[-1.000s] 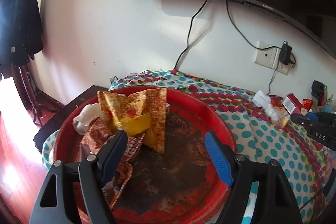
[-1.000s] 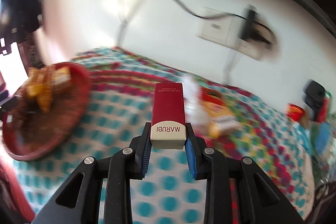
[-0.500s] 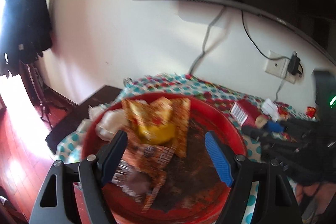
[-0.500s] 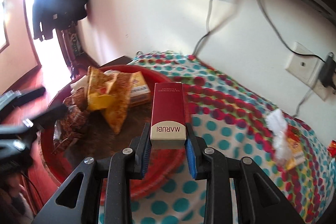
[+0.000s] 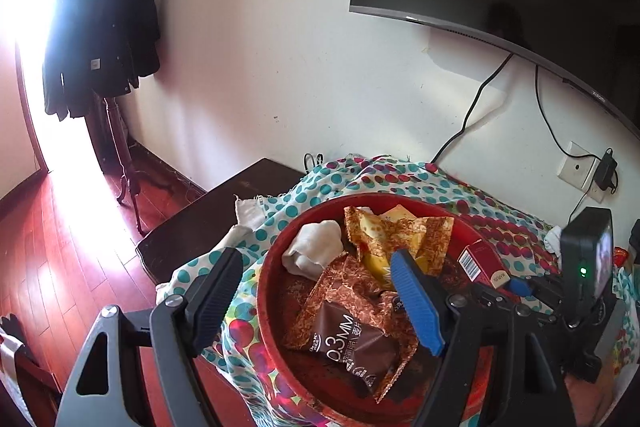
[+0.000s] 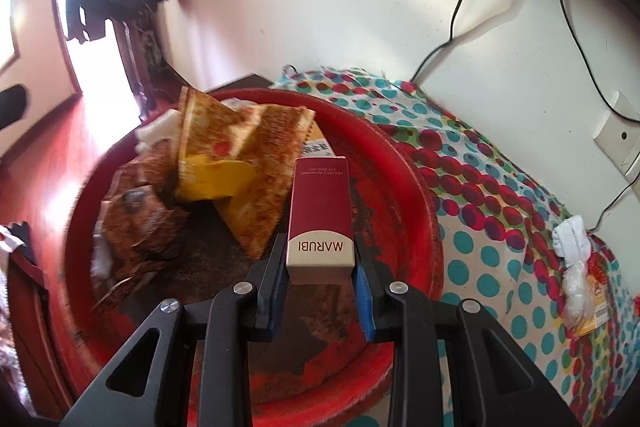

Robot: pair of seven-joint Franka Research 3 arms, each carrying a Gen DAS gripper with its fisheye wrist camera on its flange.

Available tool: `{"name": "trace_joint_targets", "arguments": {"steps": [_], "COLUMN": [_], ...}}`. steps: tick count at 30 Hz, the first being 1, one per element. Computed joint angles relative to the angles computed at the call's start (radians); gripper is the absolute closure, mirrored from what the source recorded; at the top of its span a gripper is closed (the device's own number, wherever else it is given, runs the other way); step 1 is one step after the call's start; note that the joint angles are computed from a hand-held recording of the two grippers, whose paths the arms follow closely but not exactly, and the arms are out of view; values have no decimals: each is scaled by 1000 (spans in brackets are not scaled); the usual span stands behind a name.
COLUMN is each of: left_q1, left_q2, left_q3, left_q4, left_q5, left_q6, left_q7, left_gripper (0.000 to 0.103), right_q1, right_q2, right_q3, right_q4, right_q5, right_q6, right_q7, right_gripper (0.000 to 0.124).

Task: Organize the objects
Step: 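Carry the MARUBI box with the right gripper into the tray and release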

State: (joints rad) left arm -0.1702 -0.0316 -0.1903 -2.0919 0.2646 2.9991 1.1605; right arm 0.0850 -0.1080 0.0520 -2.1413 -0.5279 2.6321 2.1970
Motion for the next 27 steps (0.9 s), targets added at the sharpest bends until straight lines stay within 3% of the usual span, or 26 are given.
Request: {"name": "trace_joint_targets", "arguments": {"steps": [10, 24, 25, 27], "left_q1": [-12, -13, -14, -14], "left_q2": [12, 31, 32, 33], "left_q3": [-2, -8, -8, -9], "left_q4": [6, 22, 23, 24], "left_q5": [-75, -101, -98, -92], "left_q6": [-20, -45, -48, -49], "left_q7": [70, 94, 93, 89], "left_gripper": [24, 24, 24, 24], "right_q1": [37, 74, 78, 84], "right_q2": [163, 242, 241, 234], "right_q3": [-56, -107, -110, -114], "right_q4": [182, 256, 255, 246], "right_q5": [81, 155, 145, 112], "right_q6": [-114, -143, -143, -133], "right_q7": [-34, -57, -44, -14], "right_gripper": [96, 96, 95, 83]}}
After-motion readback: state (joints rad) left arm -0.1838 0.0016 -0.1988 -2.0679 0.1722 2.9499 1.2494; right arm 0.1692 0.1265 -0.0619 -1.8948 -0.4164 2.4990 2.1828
